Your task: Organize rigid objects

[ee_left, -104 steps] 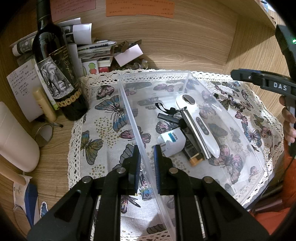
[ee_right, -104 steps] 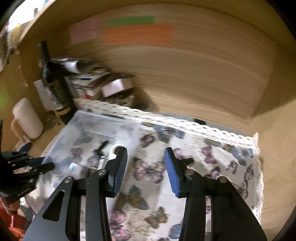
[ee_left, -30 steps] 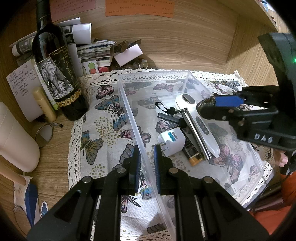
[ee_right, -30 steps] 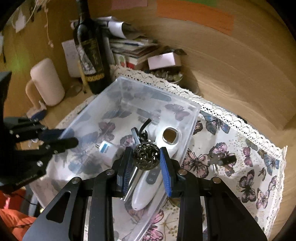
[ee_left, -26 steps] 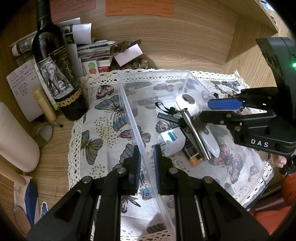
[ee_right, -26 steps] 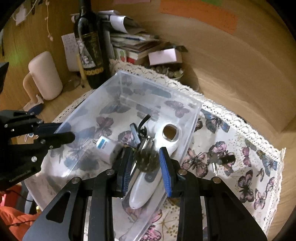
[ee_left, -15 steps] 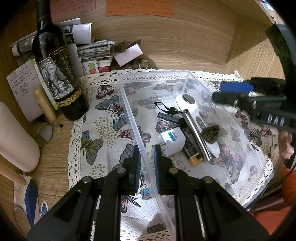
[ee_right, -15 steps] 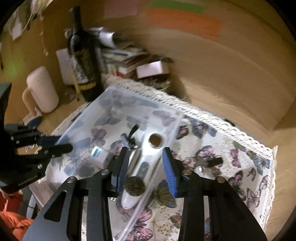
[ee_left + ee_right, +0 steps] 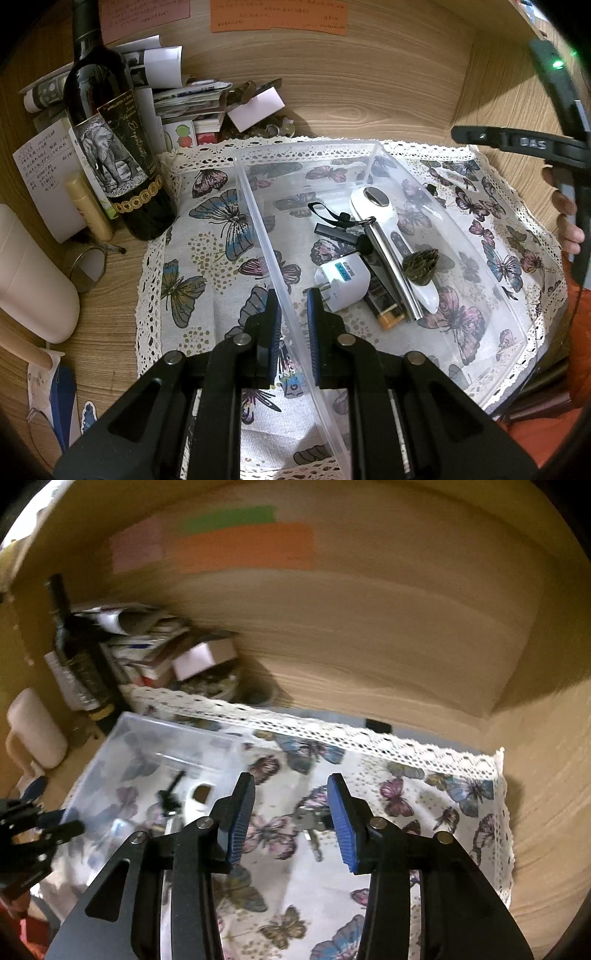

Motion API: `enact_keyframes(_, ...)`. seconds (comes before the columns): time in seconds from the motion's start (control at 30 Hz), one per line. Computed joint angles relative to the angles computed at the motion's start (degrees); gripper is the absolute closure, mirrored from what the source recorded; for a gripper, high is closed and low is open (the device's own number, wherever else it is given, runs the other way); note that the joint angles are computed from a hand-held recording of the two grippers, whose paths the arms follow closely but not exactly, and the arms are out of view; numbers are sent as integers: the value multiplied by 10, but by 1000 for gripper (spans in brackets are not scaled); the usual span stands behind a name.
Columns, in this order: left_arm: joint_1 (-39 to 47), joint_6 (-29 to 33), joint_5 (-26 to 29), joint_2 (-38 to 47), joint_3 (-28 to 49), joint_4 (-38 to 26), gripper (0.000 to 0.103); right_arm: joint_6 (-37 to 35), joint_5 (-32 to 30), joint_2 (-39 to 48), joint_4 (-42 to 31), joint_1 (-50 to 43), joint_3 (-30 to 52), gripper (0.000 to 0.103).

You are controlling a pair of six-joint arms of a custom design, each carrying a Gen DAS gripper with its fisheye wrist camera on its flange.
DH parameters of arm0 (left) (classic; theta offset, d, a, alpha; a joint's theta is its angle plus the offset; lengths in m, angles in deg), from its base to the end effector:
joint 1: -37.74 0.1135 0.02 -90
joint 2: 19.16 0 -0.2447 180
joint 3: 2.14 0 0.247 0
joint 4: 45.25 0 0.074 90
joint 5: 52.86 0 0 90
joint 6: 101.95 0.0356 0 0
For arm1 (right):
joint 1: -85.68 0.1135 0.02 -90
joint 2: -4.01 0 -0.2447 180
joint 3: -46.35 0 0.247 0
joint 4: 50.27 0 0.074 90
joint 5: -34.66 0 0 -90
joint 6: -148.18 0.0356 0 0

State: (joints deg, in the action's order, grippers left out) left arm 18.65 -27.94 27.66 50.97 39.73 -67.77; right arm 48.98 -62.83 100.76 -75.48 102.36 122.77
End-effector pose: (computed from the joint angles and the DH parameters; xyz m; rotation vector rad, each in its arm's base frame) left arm 0.2130 -0.0675 0.1422 -0.0061 2.4417 -0.0691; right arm 0.3406 0.1069 0.1927 -0.5917 2.2925 0.2177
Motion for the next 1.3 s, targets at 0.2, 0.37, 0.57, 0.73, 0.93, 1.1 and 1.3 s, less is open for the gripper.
enact_keyframes(0.2,1,1,0,1,1,0,90,15,8,100,-31,-26,76,66)
enact_keyframes(0.37,1,0,1,0,-2,3,90,33,28,180,-55,-40,140,61)
enact_keyframes(0.57,2,-1,3,-1,-3,2,90,45,28,258,-89,-46,207,61)
enact_keyframes(0.73,7,0,6,2,0,1,90,52,21,302,-111,-44,246,63)
enact_keyframes(0.93,7,1,6,2,0,1,90,41,26,303,-96,-45,241,71)
enact_keyframes(1.1,7,1,6,2,0,1,90,33,26,261,-65,-52,183,71)
enact_keyframes(1.3,7,1,7,2,-1,1,90,34,20,167,-35,-43,104,71)
